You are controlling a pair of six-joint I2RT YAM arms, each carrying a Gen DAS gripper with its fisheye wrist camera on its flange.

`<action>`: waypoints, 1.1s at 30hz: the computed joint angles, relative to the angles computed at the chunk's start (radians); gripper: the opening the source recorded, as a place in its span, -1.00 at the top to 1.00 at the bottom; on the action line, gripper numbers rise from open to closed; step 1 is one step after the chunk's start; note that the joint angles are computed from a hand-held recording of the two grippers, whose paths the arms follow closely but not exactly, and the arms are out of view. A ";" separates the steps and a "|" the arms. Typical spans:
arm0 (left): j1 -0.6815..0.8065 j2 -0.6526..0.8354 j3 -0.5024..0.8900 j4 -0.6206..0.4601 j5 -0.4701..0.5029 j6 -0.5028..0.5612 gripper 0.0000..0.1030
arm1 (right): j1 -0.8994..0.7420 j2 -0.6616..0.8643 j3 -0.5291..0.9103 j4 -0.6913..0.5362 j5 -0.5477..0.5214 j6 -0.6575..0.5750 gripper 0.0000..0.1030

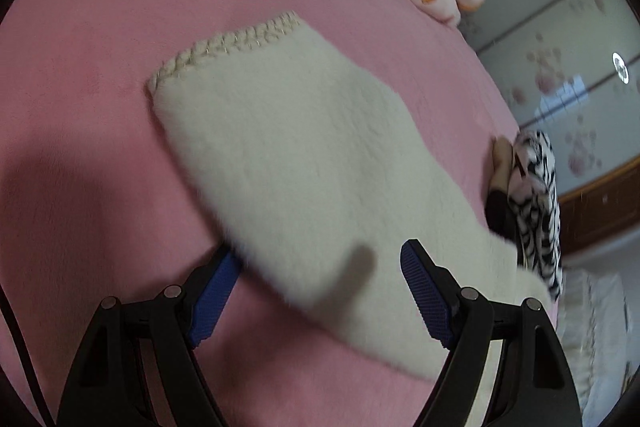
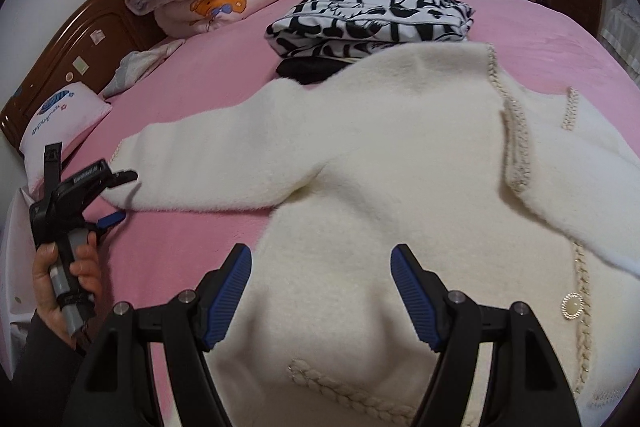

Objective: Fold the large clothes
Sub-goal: 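Grasp the cuff with the left gripper, fold the sleeve across the body, release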

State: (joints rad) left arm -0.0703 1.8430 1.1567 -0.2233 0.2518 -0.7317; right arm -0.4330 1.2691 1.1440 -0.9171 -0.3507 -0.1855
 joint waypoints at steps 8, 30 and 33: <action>-0.057 0.079 0.159 -0.053 -0.112 -0.043 0.77 | 0.006 0.010 -0.022 -0.001 -0.003 0.005 -0.41; -0.848 0.509 1.143 -0.611 -0.235 0.240 0.75 | -0.662 0.161 0.158 -0.138 -0.228 -0.281 -0.41; -0.891 0.650 1.328 -0.756 -0.264 0.264 0.46 | -0.725 0.209 0.172 -0.142 -0.219 -0.318 -0.41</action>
State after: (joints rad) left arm -0.9608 2.4933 2.4848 -0.9791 -0.0124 -0.4681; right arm -1.1576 1.4780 1.3156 -1.0592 -0.5700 -0.5037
